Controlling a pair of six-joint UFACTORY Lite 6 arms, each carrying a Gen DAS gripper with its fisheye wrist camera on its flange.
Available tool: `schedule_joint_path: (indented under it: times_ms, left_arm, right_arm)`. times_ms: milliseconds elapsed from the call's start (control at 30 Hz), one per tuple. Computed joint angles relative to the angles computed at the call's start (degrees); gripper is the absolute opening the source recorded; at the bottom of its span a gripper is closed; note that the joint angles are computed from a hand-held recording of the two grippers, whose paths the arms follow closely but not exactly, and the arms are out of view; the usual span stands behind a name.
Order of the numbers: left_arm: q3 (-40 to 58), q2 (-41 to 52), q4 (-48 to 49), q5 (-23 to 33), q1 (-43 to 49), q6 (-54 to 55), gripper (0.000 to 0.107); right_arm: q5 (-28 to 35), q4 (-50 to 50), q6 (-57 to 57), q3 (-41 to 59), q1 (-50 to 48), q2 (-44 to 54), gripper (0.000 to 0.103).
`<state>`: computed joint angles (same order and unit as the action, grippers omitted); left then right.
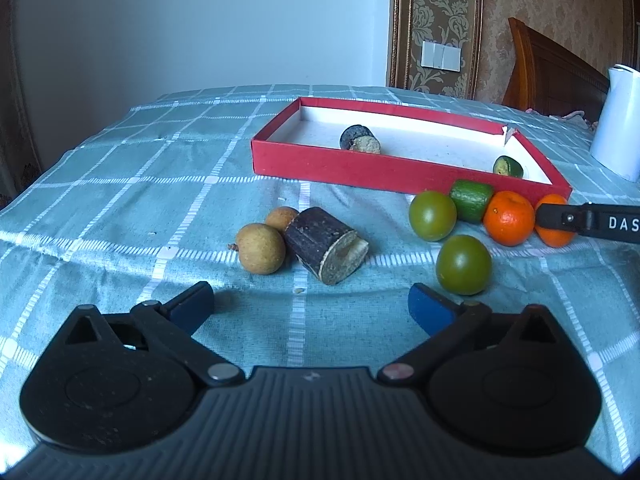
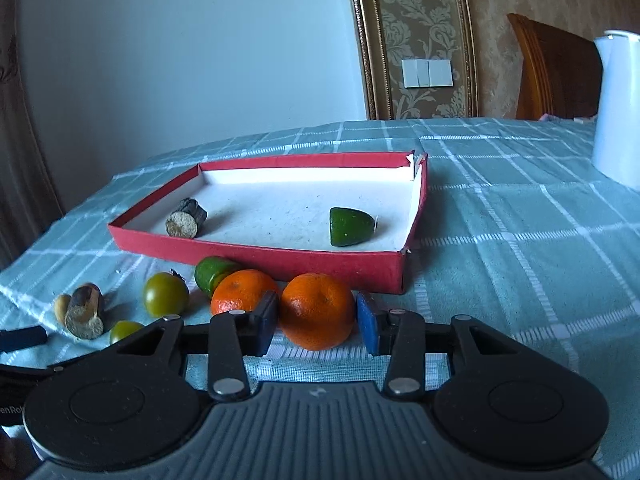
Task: Organize fruits
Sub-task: 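Close the right gripper on the mandarin and lift it, then carry the mandarin into the red tray and open the right gripper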
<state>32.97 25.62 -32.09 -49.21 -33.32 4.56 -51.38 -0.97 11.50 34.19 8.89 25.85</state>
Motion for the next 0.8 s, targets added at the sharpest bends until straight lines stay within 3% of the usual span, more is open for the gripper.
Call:
schedule_joint_path:
  times_ms: [200,367,800]
  left_arm:
    - [-0.02,0.02,-0.19,-0.03,-0.11,0.10,0.103]
    - [-0.26,-0.14,0.04,-0.19,-0.08,-0.18,0.103]
    - [-0.39,-0.24,0.02,-0.27,-0.18,-0.36,0.103]
  right_arm:
    - [-4.74,8.59,-6.83,-3.63,2.57,-2.88,0.041]
    - [-4.84,9.02,-8.84,-4.07,2.48,-5.20,0.041]
    - [1.09,10.28,-14.20,7.72,3.63,-0.19,0.041]
